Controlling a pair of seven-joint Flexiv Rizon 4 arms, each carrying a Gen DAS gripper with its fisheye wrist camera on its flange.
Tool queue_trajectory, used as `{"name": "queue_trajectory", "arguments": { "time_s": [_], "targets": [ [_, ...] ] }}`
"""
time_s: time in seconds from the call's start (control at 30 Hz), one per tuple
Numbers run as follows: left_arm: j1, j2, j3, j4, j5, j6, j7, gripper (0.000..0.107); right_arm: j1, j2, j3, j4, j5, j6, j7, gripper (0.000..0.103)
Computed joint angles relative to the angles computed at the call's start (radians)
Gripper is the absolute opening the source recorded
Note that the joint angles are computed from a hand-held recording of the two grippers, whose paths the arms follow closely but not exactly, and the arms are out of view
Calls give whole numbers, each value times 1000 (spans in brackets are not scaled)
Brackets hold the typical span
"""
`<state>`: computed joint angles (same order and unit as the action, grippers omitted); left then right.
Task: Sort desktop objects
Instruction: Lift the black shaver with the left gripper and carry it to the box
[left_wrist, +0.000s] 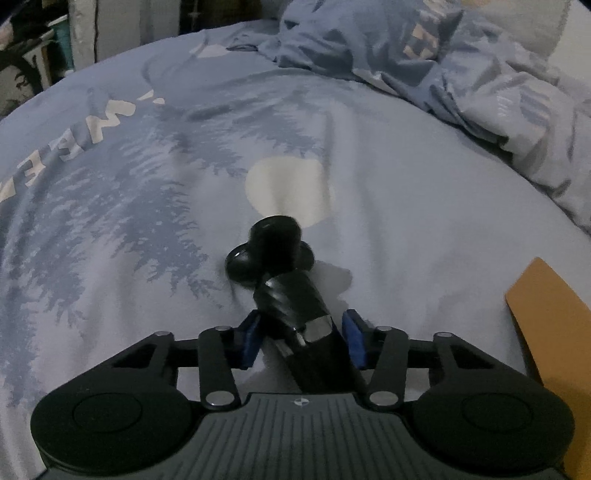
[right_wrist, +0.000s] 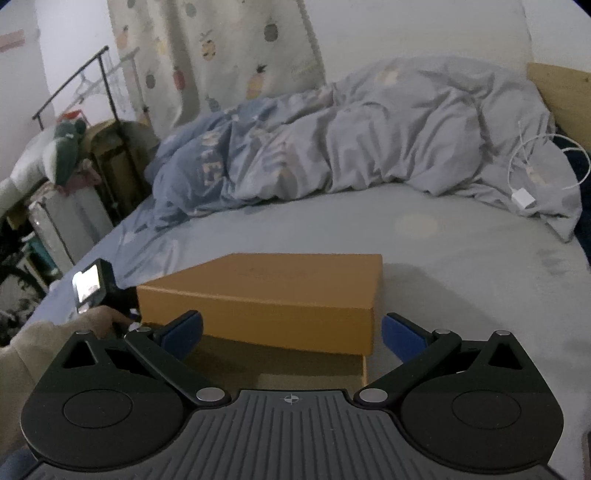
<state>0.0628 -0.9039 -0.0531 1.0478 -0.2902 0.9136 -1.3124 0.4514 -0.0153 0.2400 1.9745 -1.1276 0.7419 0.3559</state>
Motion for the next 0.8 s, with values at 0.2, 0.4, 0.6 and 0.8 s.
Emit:
{"name": "queue_trajectory", "arguments": {
  "time_s": [0.2, 0.4, 0.6, 0.8],
  "targets": [
    [50, 75, -56, 129, -40, 37, 142, 36, 16, 13, 18, 8, 19, -26, 16, 103],
    [104, 179, -88, 300, -114, 80, 299, 35, 24, 21, 27, 30, 4, -20, 58, 103],
    [161, 294, -125, 466, -240, 130, 462, 35, 28, 23, 33, 56, 12, -5, 78, 103],
    [195, 413, -153, 601, -421, 157, 641, 35, 32, 19, 35, 79, 36, 4, 80, 103]
  ]
}}
